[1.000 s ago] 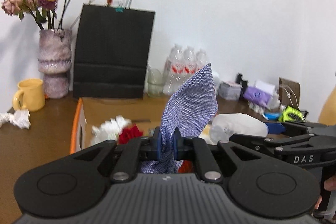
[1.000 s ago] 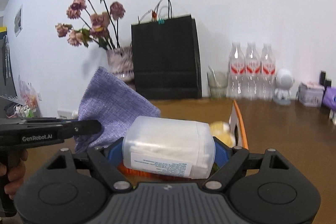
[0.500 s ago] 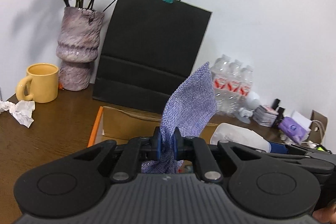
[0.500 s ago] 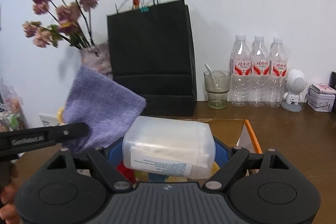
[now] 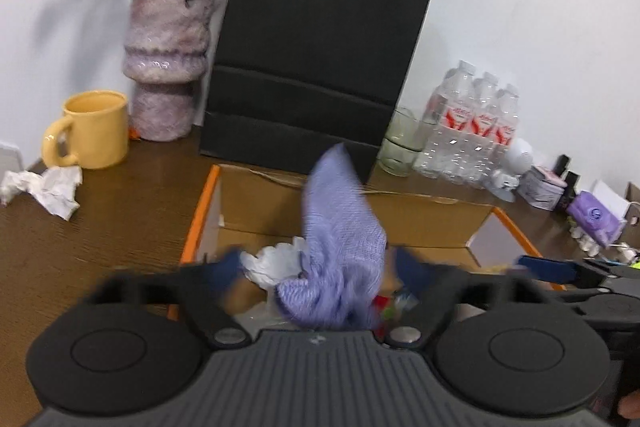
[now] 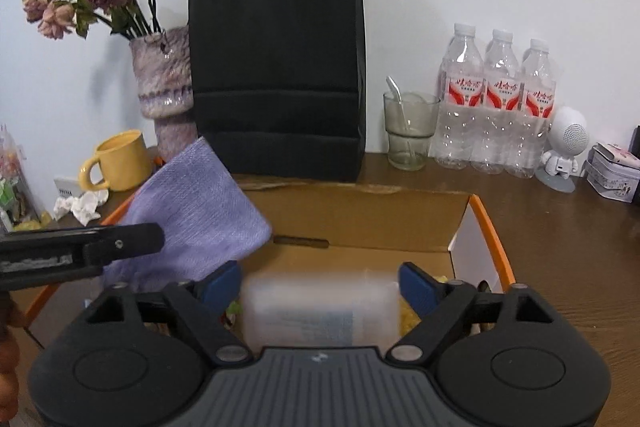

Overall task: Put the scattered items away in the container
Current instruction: 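Lift pouch and container into the box and open both grippers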

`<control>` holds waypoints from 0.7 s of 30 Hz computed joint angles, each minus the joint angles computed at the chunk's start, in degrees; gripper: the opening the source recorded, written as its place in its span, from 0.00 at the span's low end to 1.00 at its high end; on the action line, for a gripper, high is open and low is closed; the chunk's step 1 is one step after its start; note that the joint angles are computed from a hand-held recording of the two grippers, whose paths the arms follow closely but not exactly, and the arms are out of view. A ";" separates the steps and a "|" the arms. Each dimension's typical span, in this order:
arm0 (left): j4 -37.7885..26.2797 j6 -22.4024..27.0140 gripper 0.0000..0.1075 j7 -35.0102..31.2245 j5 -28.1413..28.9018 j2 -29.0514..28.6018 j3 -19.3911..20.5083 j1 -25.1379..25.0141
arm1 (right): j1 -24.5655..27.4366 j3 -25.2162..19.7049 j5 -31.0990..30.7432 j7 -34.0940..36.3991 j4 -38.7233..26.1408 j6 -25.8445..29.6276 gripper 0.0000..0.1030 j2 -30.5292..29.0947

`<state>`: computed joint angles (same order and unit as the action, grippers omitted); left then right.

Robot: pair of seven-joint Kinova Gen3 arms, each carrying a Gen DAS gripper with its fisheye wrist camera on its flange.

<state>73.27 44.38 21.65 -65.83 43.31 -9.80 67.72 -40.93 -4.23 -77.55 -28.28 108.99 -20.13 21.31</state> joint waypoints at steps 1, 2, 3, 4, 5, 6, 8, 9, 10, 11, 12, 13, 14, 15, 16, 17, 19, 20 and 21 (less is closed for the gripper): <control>-0.53 1.08 0.88 -1.45 -0.30 0.26 0.04 0.40 | -0.15 0.06 -0.35 0.43 0.16 -0.31 0.94 -0.25; -0.82 1.97 0.92 -2.18 -0.90 0.45 -0.16 0.99 | -0.32 0.24 -0.91 1.12 0.24 -0.49 0.94 -0.44; -0.91 2.71 0.94 -2.14 -1.49 0.57 -0.42 1.54 | -0.25 0.28 -2.18 2.45 0.20 -0.34 0.94 -0.69; -1.03 3.38 0.96 -1.93 -1.99 0.64 -0.54 1.96 | 0.27 -0.03 -2.61 2.93 0.25 0.09 0.94 -0.96; -1.07 3.78 0.96 -1.80 -2.41 0.62 -0.47 2.18 | 0.85 -0.44 -2.43 2.60 0.39 0.52 0.94 -1.26; -0.99 3.87 0.96 -1.67 -2.72 0.50 -0.28 2.19 | 1.26 -0.75 -2.03 1.90 0.60 0.74 0.94 -1.54; -0.96 4.12 0.96 -1.25 -3.01 0.34 0.14 2.12 | 1.48 -0.93 -1.72 1.37 0.85 0.73 0.94 -1.94; -1.06 4.17 0.96 -1.22 -3.03 0.31 0.39 1.93 | 1.52 -1.07 -1.07 0.72 1.05 0.52 0.94 -2.09; -1.14 4.29 0.96 -1.25 -2.94 0.29 0.62 1.78 | 1.46 -0.99 -0.97 0.66 1.11 0.46 0.94 -2.18; -1.25 4.38 0.96 -1.41 -2.83 0.29 0.84 1.62 | 1.36 -0.96 -0.89 0.56 1.19 0.30 0.94 -2.26; -1.39 4.47 0.96 -1.53 -2.76 0.34 0.97 1.51 | 1.32 -0.92 -0.90 0.57 1.18 0.30 0.94 -2.30; -1.50 4.63 0.96 -1.66 -2.64 0.39 1.08 1.45 | 1.33 -0.92 -0.85 0.55 1.23 0.35 0.94 -2.35; -1.69 4.91 0.96 -1.86 -2.46 0.46 1.17 1.43 | 1.29 -0.85 -1.03 0.75 1.18 0.43 0.94 -2.37; -1.64 5.01 0.96 -1.89 -2.46 0.41 1.16 1.49 | 1.30 -0.85 -1.03 0.75 1.18 0.43 0.94 -2.37; -1.59 4.99 0.96 -1.89 -2.52 0.38 1.16 1.51 | 1.28 -0.87 -0.98 0.69 1.18 0.37 0.94 -2.35; -1.53 5.06 0.96 -1.84 -2.60 0.36 1.14 1.59 | 1.28 -0.87 -0.98 0.69 1.18 0.37 0.94 -2.35; -1.47 5.41 0.96 -1.91 -2.74 0.32 1.14 1.78 | 1.11 -0.82 -1.47 1.35 1.22 0.19 0.94 -2.48; -1.38 5.65 0.96 -1.97 -2.77 0.24 1.19 1.89 | 1.08 -0.86 -1.78 1.79 1.34 0.09 0.94 -2.68; -1.25 6.06 0.96 -1.89 -2.75 0.12 1.23 2.09 | 1.06 -0.98 -2.00 2.06 1.73 -0.22 0.94 -3.12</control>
<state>72.02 50.44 19.76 -68.58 43.43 -8.57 69.80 -39.87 -5.22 -79.55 -26.22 110.72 -20.35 18.19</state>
